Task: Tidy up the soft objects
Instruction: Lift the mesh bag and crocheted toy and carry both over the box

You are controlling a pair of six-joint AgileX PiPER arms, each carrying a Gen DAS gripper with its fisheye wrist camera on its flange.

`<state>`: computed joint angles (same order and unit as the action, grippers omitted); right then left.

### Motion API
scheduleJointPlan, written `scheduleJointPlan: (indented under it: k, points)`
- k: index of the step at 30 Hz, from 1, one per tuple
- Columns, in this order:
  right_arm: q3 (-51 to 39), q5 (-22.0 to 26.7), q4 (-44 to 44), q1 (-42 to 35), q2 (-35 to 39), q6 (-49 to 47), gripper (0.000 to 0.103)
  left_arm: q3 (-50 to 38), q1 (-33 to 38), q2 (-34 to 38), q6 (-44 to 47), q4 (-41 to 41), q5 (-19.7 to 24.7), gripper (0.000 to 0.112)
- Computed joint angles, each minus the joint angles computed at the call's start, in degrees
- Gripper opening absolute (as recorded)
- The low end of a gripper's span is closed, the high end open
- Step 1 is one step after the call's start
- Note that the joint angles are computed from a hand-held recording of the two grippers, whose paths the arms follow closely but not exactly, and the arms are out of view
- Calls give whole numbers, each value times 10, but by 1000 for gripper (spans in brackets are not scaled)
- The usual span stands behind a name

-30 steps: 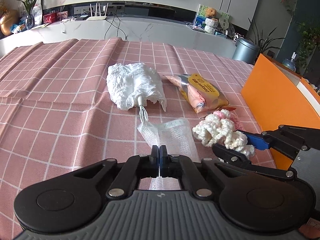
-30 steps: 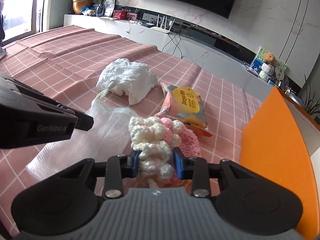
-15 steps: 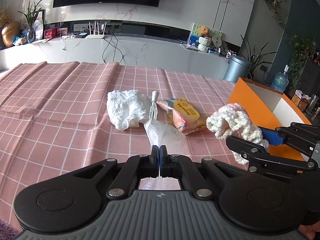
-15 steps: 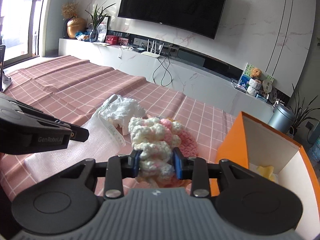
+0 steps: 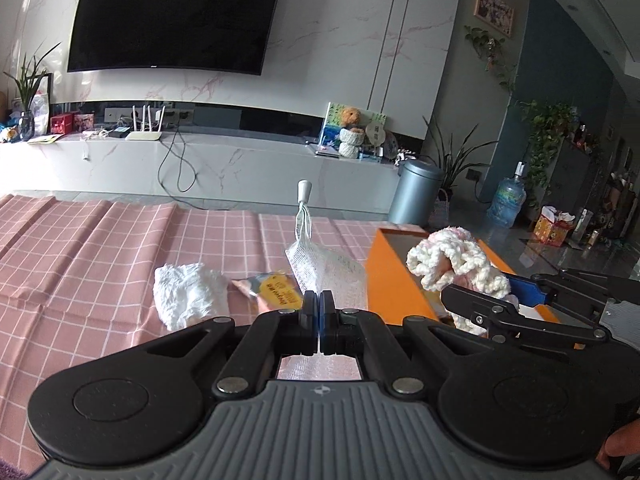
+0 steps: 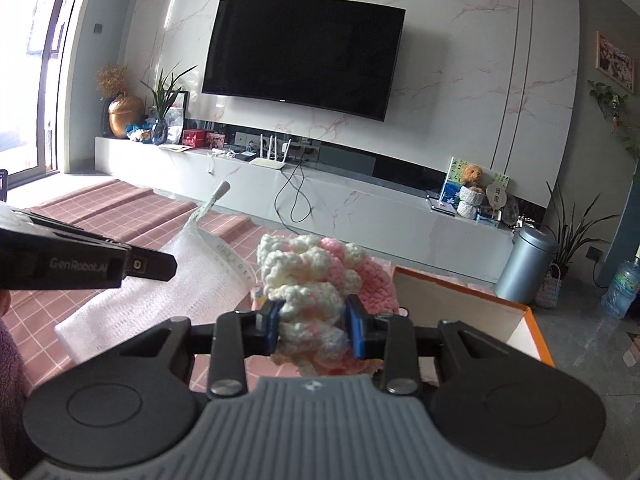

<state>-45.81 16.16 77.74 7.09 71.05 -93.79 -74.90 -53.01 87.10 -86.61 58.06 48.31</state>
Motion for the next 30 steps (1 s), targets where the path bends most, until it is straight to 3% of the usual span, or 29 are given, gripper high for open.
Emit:
scheduleJointPlan:
  k: [6, 11, 16, 21, 30]
  points:
    - [-50, 98, -85, -124, 6, 83, 33, -87, 8, 49, 82, -45, -55, 0]
    - [-88, 139, -130, -197, 30, 101, 33, -181, 23, 116, 177, -124, -100, 0]
    - [-126, 164, -164, -244, 70, 102, 33, -301, 41, 203, 305, -235, -108, 0]
    - [-181, 171, -241, -250, 133, 149, 33, -415, 58, 289, 404, -345, -80, 0]
    - [-263, 163, -371, -219, 243, 234, 33, -625, 80, 434, 527, -429, 57, 0]
